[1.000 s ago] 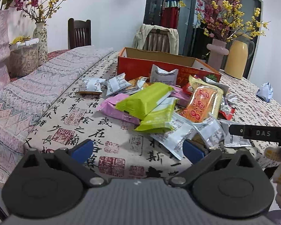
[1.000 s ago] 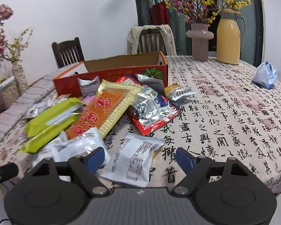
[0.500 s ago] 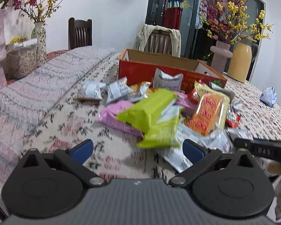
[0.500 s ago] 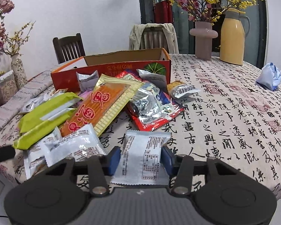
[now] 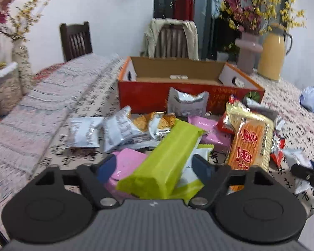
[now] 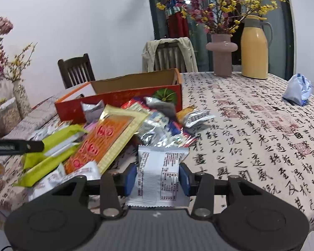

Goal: Organize snacks
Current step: 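Grasp the lime-green bar with the left tool while the right tool grasps a white packet, then carry both packets into the cardboard box and open both tools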

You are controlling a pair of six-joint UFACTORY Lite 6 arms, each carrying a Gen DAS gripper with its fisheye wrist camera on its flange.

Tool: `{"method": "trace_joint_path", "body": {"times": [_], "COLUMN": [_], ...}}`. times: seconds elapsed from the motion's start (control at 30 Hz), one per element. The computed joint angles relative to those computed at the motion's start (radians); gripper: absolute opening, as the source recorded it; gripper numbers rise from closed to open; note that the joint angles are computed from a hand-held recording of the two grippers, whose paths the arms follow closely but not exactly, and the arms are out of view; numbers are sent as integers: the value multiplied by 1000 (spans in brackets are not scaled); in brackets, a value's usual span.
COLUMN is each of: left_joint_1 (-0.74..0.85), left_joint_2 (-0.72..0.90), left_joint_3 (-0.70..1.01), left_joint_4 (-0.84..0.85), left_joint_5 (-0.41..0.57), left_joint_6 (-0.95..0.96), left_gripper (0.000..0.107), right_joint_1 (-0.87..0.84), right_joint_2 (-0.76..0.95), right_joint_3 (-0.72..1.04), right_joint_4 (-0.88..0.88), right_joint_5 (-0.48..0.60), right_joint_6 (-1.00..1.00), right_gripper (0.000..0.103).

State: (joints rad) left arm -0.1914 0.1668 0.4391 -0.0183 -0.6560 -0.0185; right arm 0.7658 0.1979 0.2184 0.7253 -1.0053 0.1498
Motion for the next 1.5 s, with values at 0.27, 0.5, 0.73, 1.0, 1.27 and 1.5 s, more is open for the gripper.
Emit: {"method": "trace_joint_path", "body": {"times": [0.27,0.5,0.73,1.0,1.27,1.5], "left_joint_1": [70,104,111,106,90,70], "left_joint_2": [174,199,172,81,-2,10], "left_joint_3": [213,256,233,189,220,358], "left_joint_4": [333,458,416,366,329,266], "left_joint_5": [101,102,82,45,56,120], "left_joint_6": [-219,-302,-268,-265,-271,-249], "left_gripper": [68,39,37,34,34,34], "right_joint_1": [-117,-179,-207,-208,-246,-317], "right_joint_2": [-3,32,52,15,-7,30], "right_joint_3": [4,36,60,88,187,353], "right_joint_4": [-109,-183,-215,-200,-218,-269], "right_joint_5": [-18,-12,-9,-11,19,81], "right_joint_6": [16,36,42,8,-70,-133], "right_gripper": [43,43,43,43,43,43]}}
